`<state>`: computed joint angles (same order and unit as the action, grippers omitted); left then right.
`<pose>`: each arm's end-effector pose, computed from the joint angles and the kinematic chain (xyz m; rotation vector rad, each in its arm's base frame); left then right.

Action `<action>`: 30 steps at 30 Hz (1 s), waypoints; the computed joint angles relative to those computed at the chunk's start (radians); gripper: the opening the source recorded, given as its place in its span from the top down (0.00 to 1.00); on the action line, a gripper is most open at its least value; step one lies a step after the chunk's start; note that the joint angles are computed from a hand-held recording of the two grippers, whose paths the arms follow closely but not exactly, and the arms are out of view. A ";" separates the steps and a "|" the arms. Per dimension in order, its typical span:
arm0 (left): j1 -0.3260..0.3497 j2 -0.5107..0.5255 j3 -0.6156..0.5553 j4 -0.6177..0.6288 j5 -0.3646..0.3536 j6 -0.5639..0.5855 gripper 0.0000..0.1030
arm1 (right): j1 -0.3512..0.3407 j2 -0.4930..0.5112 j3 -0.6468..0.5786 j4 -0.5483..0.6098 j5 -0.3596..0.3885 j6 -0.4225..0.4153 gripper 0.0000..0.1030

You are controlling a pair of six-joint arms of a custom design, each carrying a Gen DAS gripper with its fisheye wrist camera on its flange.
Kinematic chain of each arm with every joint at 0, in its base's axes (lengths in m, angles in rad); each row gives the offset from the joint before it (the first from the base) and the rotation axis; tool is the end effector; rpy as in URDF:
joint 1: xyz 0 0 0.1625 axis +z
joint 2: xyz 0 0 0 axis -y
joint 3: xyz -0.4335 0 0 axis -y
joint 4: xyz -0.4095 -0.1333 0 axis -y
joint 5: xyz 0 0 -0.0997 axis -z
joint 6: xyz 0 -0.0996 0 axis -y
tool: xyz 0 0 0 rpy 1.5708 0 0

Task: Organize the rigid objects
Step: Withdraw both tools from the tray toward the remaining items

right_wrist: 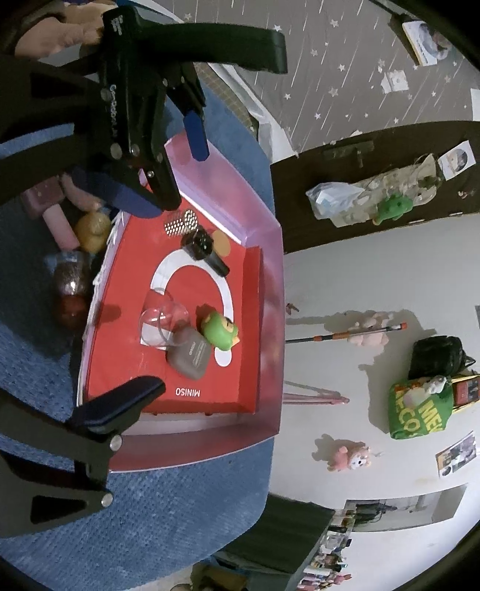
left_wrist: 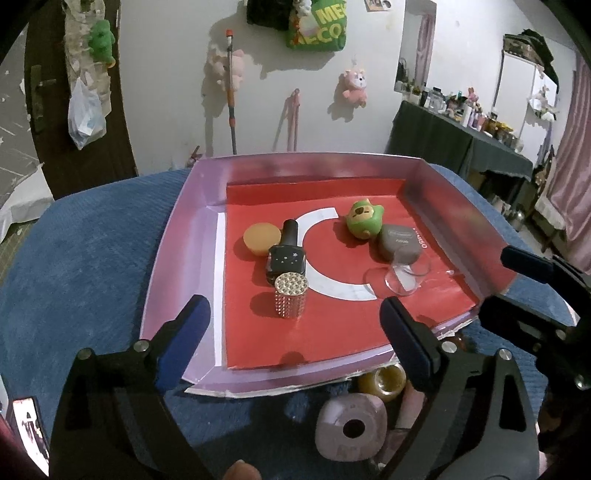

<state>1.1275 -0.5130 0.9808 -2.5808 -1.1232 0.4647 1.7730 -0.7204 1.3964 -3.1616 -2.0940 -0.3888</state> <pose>-0.2159 -0.8660 0.1651 0.9936 2.4115 -0.7171 0.2374 -0.7419 0.2186 0.3856 -2.3231 1.0859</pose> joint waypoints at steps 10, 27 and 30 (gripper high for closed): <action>-0.002 -0.052 0.091 -0.099 0.007 -0.002 0.00 | 0.020 -0.029 0.060 -0.058 0.027 -0.016 0.00; 0.004 -0.156 0.254 -0.178 -0.040 -0.035 0.00 | 0.031 -0.077 0.174 -0.148 0.041 0.015 0.00; 0.005 -0.168 0.276 -0.185 -0.040 -0.043 0.00 | 0.032 -0.083 0.193 -0.165 0.040 0.016 0.00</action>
